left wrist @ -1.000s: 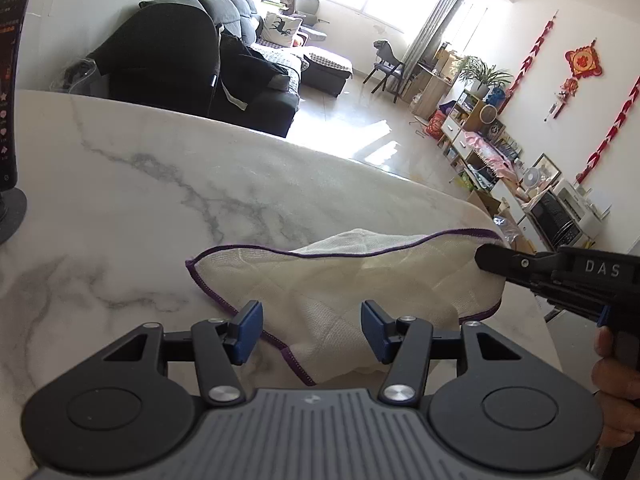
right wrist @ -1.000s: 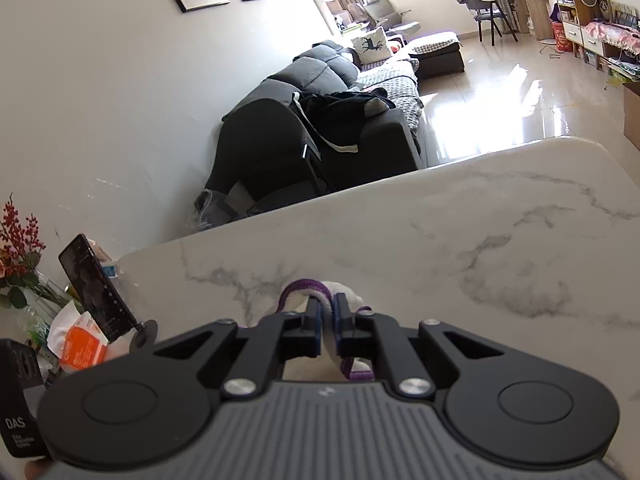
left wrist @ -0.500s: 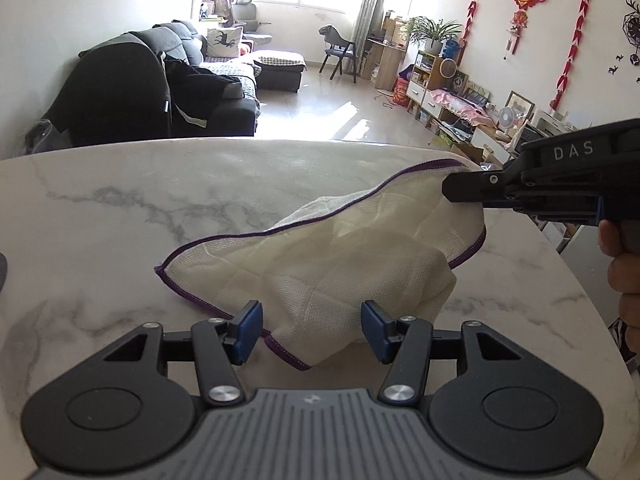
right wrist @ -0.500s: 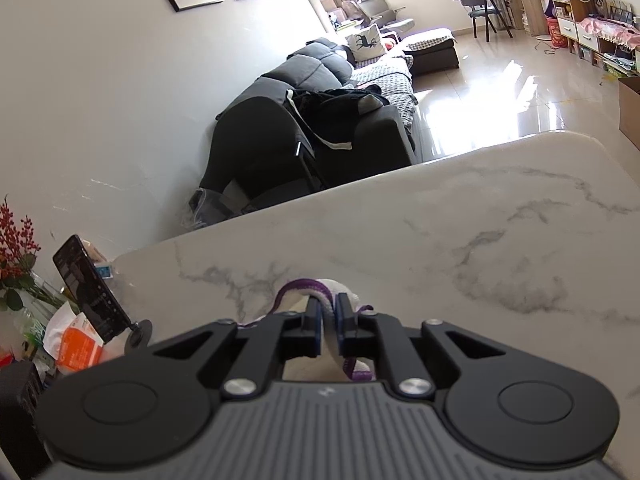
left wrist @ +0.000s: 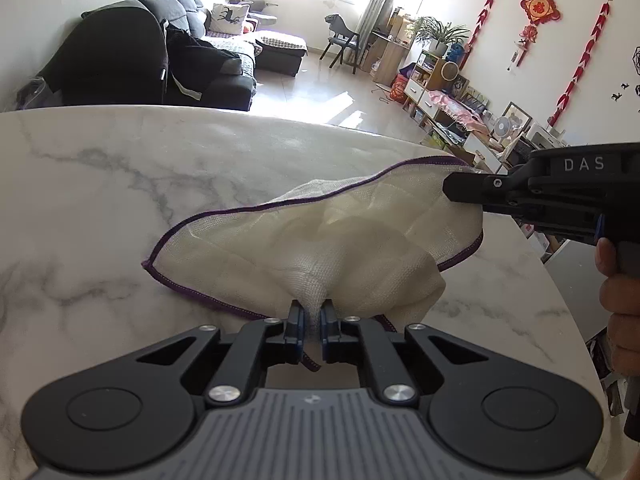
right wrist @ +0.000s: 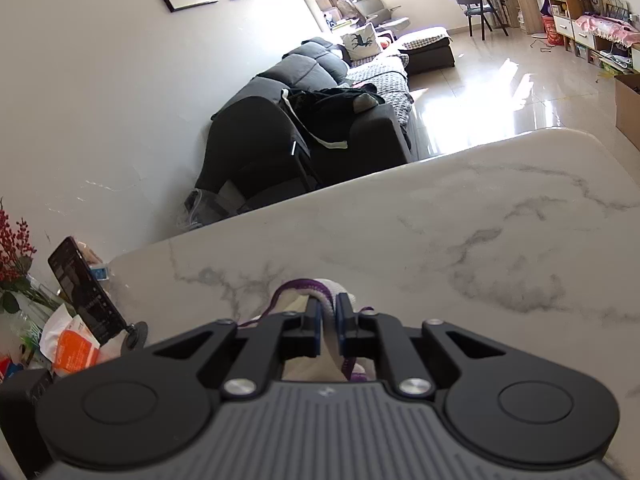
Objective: Fold towel
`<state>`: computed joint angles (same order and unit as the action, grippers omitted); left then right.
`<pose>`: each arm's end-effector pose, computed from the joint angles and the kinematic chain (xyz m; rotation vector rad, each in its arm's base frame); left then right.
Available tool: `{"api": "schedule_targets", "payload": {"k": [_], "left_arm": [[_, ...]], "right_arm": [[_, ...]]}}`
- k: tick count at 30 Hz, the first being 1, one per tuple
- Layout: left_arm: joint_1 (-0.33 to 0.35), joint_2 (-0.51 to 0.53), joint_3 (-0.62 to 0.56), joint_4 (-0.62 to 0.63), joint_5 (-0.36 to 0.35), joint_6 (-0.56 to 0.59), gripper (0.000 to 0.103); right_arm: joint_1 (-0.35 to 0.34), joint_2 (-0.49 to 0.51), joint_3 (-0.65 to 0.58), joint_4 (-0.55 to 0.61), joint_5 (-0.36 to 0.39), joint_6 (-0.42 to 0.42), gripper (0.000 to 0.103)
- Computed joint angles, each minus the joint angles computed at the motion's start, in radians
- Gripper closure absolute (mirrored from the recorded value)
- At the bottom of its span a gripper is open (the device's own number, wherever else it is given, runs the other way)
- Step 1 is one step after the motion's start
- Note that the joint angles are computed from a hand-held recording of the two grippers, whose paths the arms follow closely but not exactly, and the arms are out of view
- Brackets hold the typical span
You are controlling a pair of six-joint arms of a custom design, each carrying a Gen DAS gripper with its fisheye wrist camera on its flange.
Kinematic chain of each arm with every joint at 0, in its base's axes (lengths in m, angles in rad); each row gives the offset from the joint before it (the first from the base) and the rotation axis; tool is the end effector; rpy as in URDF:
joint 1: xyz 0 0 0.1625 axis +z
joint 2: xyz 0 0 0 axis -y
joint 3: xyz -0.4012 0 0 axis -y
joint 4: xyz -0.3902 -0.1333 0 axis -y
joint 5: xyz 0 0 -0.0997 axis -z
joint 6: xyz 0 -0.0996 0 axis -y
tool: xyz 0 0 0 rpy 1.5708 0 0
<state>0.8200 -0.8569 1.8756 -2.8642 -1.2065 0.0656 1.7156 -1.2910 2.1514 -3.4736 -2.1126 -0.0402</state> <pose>-0.2781 -0.5455 0.0710 1.0612 2.6359 -0.5456 0.1517 -0.4723 0.2954 -0.1546 -2.3518 1.3683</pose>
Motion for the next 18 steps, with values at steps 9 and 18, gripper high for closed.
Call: {"api": "schedule_targets", "payload": {"k": [9, 18], "left_arm": [[-0.002, -0.01, -0.008, -0.001, 0.116, 0.001, 0.098], [-0.005, -0.011, -0.008, -0.001, 0.202, 0.001, 0.098]], "right_arm": [[-0.008, 0.022, -0.016, -0.047, -0.071, 0.002, 0.094], [-0.028, 0.031, -0.027, -0.047, -0.098, 0.008, 0.094]]}}
